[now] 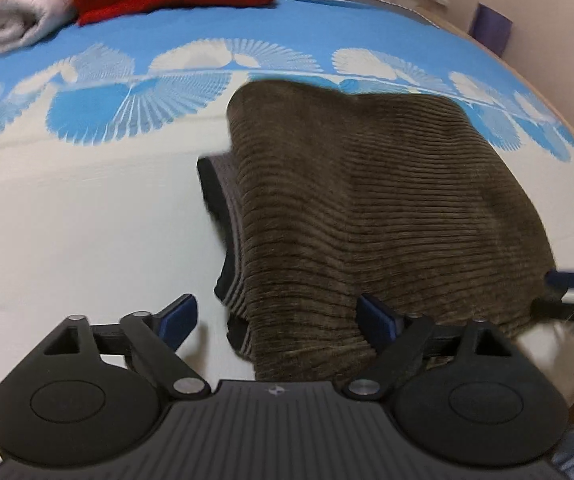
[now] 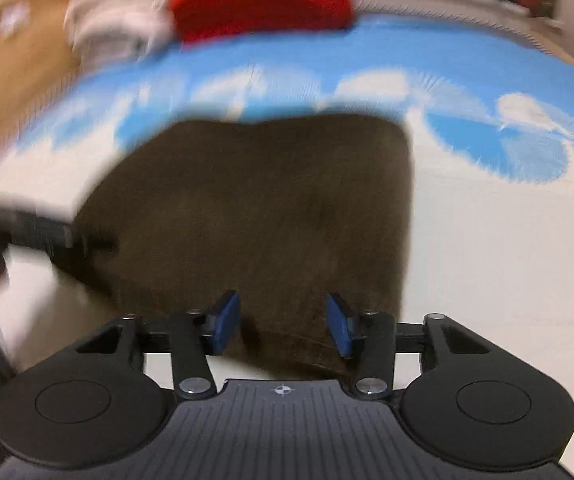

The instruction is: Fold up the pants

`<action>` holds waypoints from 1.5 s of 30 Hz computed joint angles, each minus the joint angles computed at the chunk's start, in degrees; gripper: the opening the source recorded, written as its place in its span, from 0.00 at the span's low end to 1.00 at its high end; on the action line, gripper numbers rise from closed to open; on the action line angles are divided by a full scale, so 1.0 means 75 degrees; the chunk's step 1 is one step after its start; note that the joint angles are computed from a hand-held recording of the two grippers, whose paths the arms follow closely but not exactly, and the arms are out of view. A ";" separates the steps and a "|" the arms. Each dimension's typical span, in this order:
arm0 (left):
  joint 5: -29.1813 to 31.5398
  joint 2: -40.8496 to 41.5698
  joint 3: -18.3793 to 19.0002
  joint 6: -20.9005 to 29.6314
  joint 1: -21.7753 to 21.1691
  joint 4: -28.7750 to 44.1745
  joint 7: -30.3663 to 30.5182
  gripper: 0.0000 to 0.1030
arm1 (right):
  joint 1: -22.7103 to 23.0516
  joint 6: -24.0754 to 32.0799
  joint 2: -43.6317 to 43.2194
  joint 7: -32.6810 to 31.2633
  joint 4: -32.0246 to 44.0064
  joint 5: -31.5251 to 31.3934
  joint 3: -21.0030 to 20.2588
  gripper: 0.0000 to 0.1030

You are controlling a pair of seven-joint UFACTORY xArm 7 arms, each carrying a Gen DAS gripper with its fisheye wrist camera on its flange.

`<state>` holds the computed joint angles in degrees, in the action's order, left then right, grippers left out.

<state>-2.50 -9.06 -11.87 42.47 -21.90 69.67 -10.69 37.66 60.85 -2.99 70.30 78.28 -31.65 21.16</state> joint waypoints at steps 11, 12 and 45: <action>0.0424 0.0226 0.0031 -0.0144 0.0253 0.0825 -0.0582 0.95 | -0.0483 0.0072 -0.0361 0.2225 0.0011 -0.2108 0.0203 0.51; 0.0565 0.0427 0.0016 -0.0118 0.0274 0.1105 -0.0694 0.95 | -0.0554 0.0325 -0.0202 0.2577 0.0195 -0.2411 0.0212 0.51; -0.0366 -0.3303 0.0044 0.0136 0.0164 -0.2485 -0.0538 1.00 | 0.3654 0.4646 0.2712 0.3422 0.3558 -0.4173 -0.0602 0.92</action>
<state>-5.25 -33.83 -11.55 43.49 -20.66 51.03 -14.73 65.07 95.69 17.35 95.97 104.97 -62.95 16.65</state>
